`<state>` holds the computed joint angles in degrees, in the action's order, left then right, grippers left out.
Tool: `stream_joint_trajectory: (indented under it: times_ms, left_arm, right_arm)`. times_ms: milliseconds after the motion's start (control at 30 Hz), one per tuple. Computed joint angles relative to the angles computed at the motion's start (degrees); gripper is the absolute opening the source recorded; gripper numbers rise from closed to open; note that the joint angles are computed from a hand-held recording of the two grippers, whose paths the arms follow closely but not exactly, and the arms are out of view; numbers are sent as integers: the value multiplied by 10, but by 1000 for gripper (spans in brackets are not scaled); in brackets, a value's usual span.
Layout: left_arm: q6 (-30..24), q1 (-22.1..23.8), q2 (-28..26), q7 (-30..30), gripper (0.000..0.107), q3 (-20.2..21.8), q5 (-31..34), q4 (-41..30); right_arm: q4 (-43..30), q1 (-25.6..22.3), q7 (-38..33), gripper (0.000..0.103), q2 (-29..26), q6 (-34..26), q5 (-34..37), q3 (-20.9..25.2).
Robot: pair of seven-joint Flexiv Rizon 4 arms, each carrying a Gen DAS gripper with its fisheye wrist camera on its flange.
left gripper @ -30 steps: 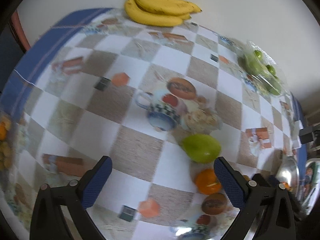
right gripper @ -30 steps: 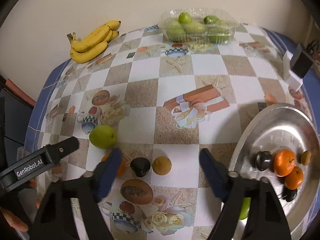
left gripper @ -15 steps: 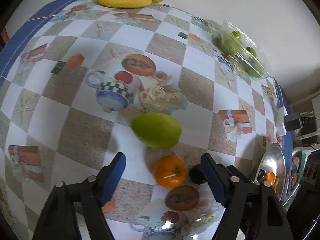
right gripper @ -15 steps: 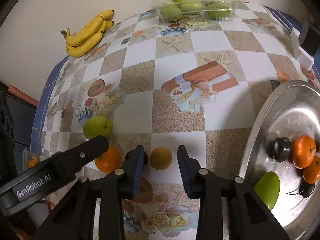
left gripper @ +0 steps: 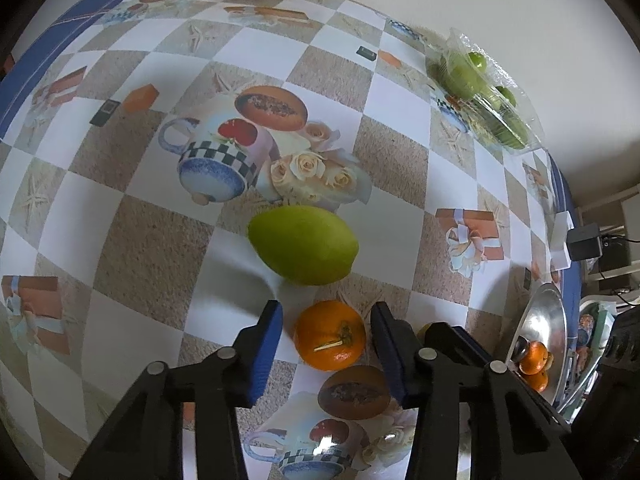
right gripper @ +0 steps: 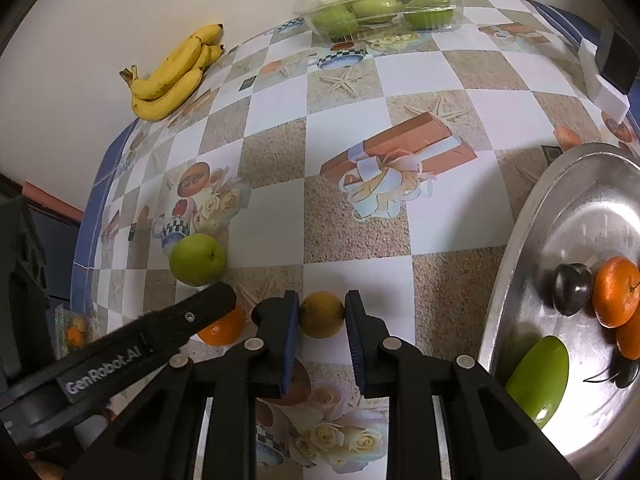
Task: Organize fruits
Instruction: 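Grasp a small tan fruit with the right tool while the left tool grasps a tangerine, then carry the tan fruit and the tangerine over the steel tray with both tools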
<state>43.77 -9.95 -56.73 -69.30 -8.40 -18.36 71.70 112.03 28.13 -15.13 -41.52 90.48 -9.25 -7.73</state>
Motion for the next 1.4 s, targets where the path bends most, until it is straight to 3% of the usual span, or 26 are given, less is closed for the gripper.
stream_joint_trajectory:
  times_ms: [67,367,700,867,1400]
  left_arm:
    - [-2,1,0,1,39,-2,-2,1]
    - [23,8,19,15,39,-13,-14,24]
    - [71,21,60,48,39,-34,-46,69]
    - [94,24,80,65,39,-42,-59,94]
    - [140,20,128,107,39,-58,-82,165]
  right_arm:
    - [3,2,2,25,2,4,3,-3]
    - [25,23,5,24,18,32,20,-26]
    - [74,140,20,24,57,47,26,-154]
    - [91,179,26,24,74,26,24,-193]
    - [141,208,84,24,117,-15,-54,-224]
